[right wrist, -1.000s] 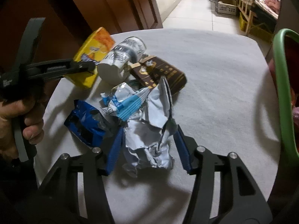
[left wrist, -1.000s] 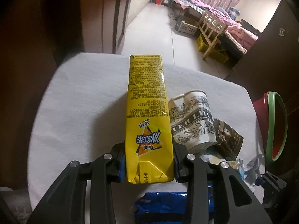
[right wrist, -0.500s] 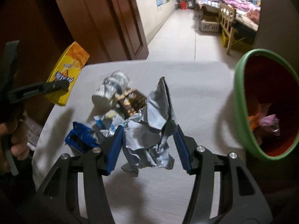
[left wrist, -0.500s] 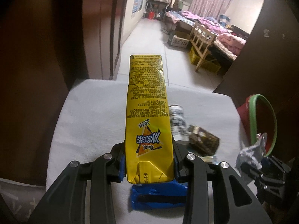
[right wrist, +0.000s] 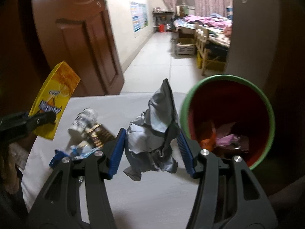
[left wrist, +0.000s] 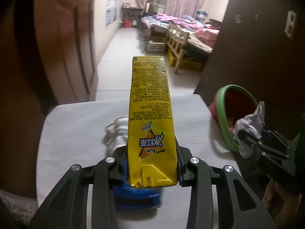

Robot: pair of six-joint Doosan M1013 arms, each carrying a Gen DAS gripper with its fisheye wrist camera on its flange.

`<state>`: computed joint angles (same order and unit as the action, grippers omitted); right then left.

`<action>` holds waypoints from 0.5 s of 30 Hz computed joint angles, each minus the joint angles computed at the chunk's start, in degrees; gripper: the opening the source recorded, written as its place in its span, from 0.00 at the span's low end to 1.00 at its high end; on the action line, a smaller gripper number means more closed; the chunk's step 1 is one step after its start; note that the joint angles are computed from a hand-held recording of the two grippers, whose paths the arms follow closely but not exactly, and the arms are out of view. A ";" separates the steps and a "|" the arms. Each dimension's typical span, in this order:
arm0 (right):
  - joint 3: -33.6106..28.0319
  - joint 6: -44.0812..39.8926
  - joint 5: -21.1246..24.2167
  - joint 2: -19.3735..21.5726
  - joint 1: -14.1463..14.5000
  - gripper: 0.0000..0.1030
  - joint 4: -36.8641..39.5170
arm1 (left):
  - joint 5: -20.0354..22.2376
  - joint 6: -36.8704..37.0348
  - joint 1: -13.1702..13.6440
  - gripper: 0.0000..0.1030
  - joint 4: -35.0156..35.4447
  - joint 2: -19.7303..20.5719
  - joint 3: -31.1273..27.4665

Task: Collect trash
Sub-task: 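Carry the yellow carton over the bin with the left tool while the right tool carries the grey paper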

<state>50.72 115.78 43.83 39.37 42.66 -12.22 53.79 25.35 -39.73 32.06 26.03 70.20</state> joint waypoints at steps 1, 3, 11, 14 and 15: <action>0.39 1.23 -0.25 -0.25 -0.25 0.51 -1.06 | -0.27 0.88 -0.15 0.33 -0.28 0.42 -0.71; 1.06 3.27 -0.58 -0.67 -0.48 0.51 -3.19 | -1.00 2.29 -0.44 0.33 -0.95 1.21 -2.04; 4.01 10.97 -0.63 -2.16 -2.02 0.51 -11.34 | -5.75 9.94 -0.66 0.33 -6.22 4.46 -7.11; 4.59 12.68 -0.57 -2.37 -2.76 0.51 -11.86 | -5.80 12.91 -0.80 0.33 -7.98 6.29 -9.84; 4.70 13.26 -0.62 -2.44 -2.92 0.51 -12.39 | -5.86 14.09 -0.81 0.33 -8.72 6.99 -10.99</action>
